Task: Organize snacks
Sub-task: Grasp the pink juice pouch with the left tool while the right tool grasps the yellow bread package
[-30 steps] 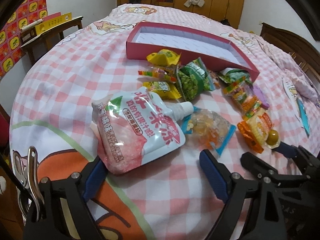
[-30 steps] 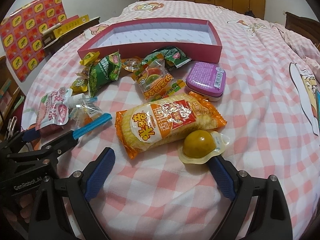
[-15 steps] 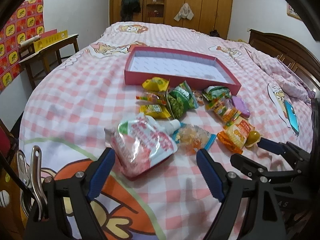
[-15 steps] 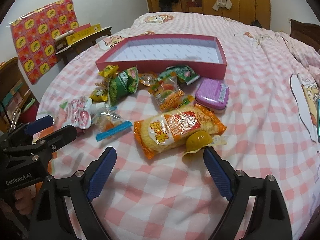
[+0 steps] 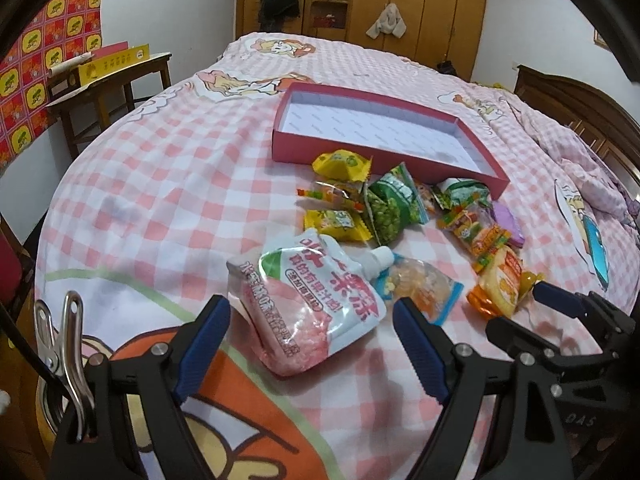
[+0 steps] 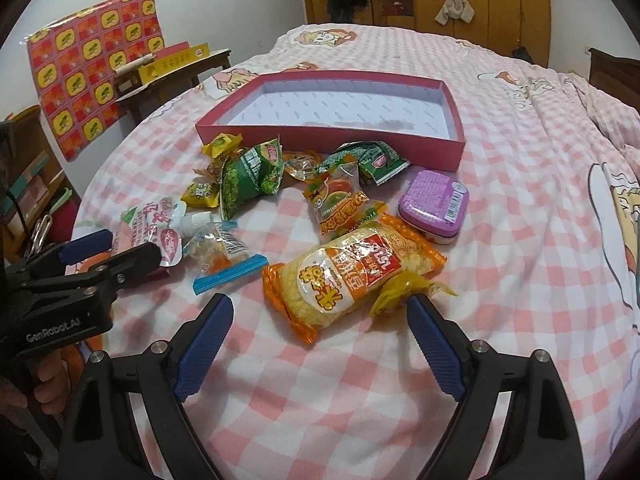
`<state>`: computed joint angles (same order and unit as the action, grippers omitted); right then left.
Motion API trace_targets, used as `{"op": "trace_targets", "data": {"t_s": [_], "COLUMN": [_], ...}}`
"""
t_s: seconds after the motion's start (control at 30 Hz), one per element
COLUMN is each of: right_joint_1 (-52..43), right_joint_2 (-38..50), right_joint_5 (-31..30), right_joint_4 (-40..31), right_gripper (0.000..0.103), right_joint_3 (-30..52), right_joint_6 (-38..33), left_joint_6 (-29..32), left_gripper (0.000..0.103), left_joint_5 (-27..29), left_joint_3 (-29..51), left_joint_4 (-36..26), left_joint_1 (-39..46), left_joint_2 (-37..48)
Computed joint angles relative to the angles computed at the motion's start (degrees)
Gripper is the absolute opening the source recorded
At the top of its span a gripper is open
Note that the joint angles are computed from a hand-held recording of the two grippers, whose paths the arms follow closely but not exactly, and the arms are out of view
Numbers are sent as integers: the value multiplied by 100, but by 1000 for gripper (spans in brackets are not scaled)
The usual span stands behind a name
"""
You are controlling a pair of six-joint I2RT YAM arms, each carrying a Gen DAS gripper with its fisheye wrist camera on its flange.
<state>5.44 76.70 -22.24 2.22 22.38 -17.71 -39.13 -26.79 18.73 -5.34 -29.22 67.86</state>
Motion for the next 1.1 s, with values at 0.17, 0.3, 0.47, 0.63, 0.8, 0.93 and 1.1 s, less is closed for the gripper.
{"op": "trace_targets", "data": {"t_s": [0.17, 0.3, 0.47, 0.63, 0.8, 0.93, 1.1], "right_joint_1": [50, 161, 262, 480, 520, 531, 436], "right_joint_2": [406, 560, 744, 939, 959, 929, 901], "right_joint_5": [-30, 111, 172, 410, 462, 524, 484], "right_joint_4": [-144, -180, -164, -78, -21, 56, 68], "right_gripper": [91, 91, 88, 84, 83, 79, 69], "right_joint_3": [250, 391, 520, 561, 549, 495, 488], "right_joint_6": [-57, 18, 103, 160, 184, 228, 258], "left_joint_6": [71, 56, 43, 13, 6, -31, -84], "left_gripper": [87, 87, 84, 83, 83, 82, 82], "left_joint_5": [71, 300, 413, 375, 320, 278, 194], "left_joint_3": [92, 70, 91, 51, 38, 28, 30], "left_joint_4": [192, 373, 516, 583, 596, 572, 451], "left_joint_1": [152, 346, 390, 338, 292, 238, 137], "left_joint_2": [390, 531, 728, 738, 738, 700, 574]}}
